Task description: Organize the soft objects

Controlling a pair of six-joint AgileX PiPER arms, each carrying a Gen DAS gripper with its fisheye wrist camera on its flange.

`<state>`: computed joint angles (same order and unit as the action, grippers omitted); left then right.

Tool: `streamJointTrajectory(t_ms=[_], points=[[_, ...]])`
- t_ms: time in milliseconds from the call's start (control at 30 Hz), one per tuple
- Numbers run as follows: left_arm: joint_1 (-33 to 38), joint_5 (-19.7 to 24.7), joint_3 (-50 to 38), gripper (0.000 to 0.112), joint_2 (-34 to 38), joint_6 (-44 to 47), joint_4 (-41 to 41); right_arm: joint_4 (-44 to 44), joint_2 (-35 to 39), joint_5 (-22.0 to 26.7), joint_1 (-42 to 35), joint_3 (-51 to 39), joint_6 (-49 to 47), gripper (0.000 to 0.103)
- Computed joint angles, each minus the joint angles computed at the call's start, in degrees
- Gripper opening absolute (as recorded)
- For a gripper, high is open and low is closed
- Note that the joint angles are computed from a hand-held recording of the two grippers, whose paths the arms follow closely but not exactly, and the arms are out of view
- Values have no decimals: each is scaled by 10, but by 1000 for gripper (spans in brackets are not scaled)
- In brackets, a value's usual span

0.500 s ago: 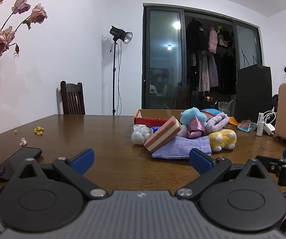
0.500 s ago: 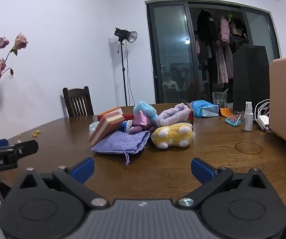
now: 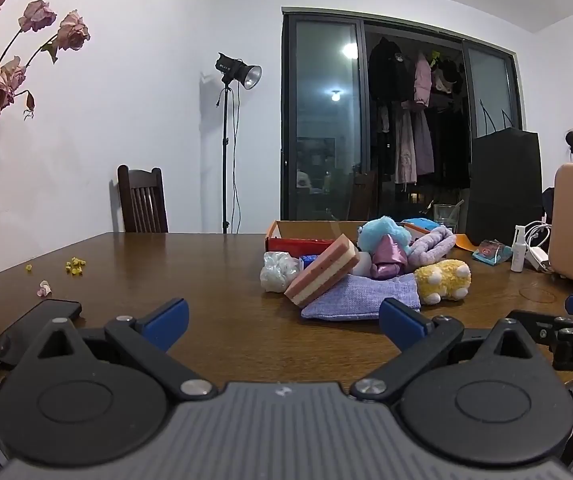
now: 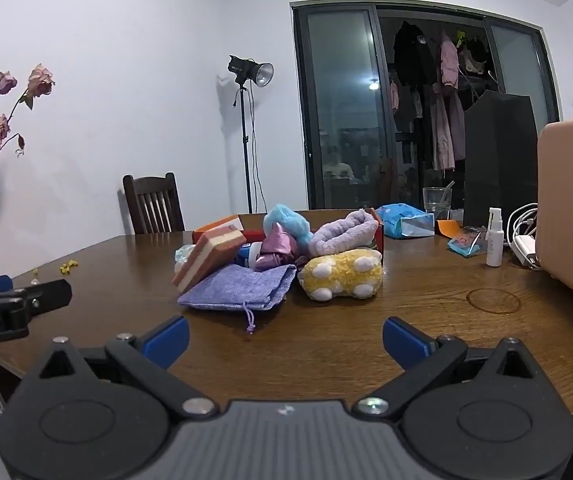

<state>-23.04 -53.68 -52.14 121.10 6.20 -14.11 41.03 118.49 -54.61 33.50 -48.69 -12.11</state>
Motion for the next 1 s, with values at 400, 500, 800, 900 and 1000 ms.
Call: streamJointTrajectory(t_ms=[400, 500, 800, 900, 1000], points=[[-6, -6, 0, 103, 1, 8, -8, -1, -6, 1, -3, 10, 1, 103], [-6, -6, 0, 103, 1, 7, -7, 0, -6, 3, -2, 9, 0, 103], [-4, -10, 2, 103, 2, 5, -3, 5, -6, -5, 4, 12, 0, 103], [-5, -10, 2, 103, 2, 6, -5, 4, -6, -2, 2, 11, 1, 103], [-5, -10, 2, 103, 2, 6, -5, 3, -6, 0, 2, 11, 2, 103]])
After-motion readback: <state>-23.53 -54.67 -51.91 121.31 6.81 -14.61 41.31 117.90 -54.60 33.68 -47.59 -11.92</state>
